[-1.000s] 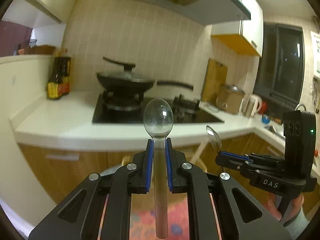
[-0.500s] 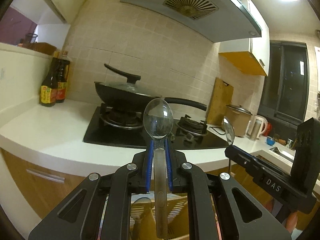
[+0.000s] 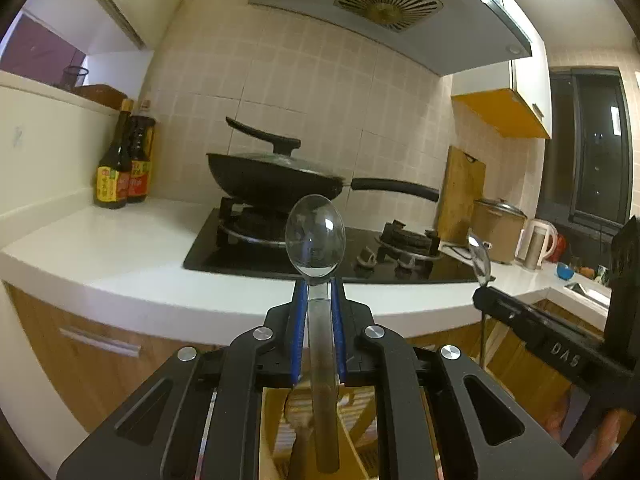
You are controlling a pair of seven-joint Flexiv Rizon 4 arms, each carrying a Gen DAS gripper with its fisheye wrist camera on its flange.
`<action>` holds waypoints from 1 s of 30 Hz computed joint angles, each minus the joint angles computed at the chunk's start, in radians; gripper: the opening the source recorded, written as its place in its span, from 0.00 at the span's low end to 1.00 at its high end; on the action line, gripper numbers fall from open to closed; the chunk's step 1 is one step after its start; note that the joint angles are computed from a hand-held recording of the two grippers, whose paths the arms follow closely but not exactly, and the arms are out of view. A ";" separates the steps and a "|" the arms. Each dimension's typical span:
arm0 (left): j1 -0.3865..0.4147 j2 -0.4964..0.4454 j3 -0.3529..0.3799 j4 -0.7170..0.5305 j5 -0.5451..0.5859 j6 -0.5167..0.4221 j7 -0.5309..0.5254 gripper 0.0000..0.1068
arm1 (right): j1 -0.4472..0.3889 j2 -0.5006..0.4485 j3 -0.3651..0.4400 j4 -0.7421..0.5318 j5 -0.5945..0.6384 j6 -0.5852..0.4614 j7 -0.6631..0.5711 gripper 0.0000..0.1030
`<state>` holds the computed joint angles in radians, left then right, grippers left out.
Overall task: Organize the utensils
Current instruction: 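Carry the spoons over the basket and open both tools to drop them in, then move both open tools back down to the remaining utensils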
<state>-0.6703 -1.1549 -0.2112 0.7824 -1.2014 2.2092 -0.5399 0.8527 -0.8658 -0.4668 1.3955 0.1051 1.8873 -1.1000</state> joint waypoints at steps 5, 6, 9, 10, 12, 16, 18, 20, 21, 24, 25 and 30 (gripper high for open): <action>0.091 0.120 -0.067 0.284 0.239 0.009 -0.247 0.22 | -0.043 0.066 0.097 0.075 -0.036 0.013 -0.023 0.14; 0.102 0.143 -0.072 0.335 0.274 0.022 -0.287 0.24 | -0.047 0.078 0.108 0.090 -0.038 0.017 -0.028 0.14; 0.110 0.190 -0.062 0.433 0.318 0.037 -0.359 0.38 | -0.077 0.123 0.171 0.146 -0.054 0.032 -0.047 0.22; 0.115 0.215 -0.063 0.479 0.331 0.039 -0.386 0.43 | -0.092 0.139 0.198 0.165 -0.061 0.038 -0.053 0.28; 0.121 0.260 -0.061 0.559 0.351 0.039 -0.434 0.50 | -0.120 0.175 0.251 0.210 -0.071 0.052 -0.062 0.48; 0.109 0.333 -0.044 0.688 0.376 0.050 -0.517 0.53 | -0.076 0.255 0.234 0.318 -0.032 0.059 -0.105 0.53; 0.080 0.366 -0.024 0.737 0.343 0.047 -0.535 0.55 | -0.029 0.306 0.197 0.382 -0.007 0.030 -0.128 0.53; 0.009 0.395 0.023 0.766 0.234 0.037 -0.493 0.56 | 0.021 0.357 0.151 0.442 -0.008 -0.024 -0.144 0.53; -0.030 0.404 0.043 0.772 0.166 0.038 -0.466 0.56 | 0.059 0.388 0.115 0.482 -0.015 -0.059 -0.147 0.53; -0.050 0.440 0.028 0.832 0.130 0.030 -0.484 0.56 | 0.116 0.452 0.066 0.576 -0.051 -0.136 -0.115 0.53; -0.075 0.446 0.035 0.837 0.077 0.029 -0.455 0.56 | 0.105 0.469 0.083 0.596 -0.062 -0.159 -0.102 0.53; -0.127 0.457 -0.029 0.822 -0.214 0.050 -0.210 0.56 | 0.056 0.517 0.171 0.682 -0.128 -0.292 -0.048 0.53</action>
<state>-0.7971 -0.6977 -0.2403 1.6046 -1.4157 2.2594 -0.7494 0.9089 -0.3486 -0.2958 2.0777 -0.0231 1.5951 -1.1478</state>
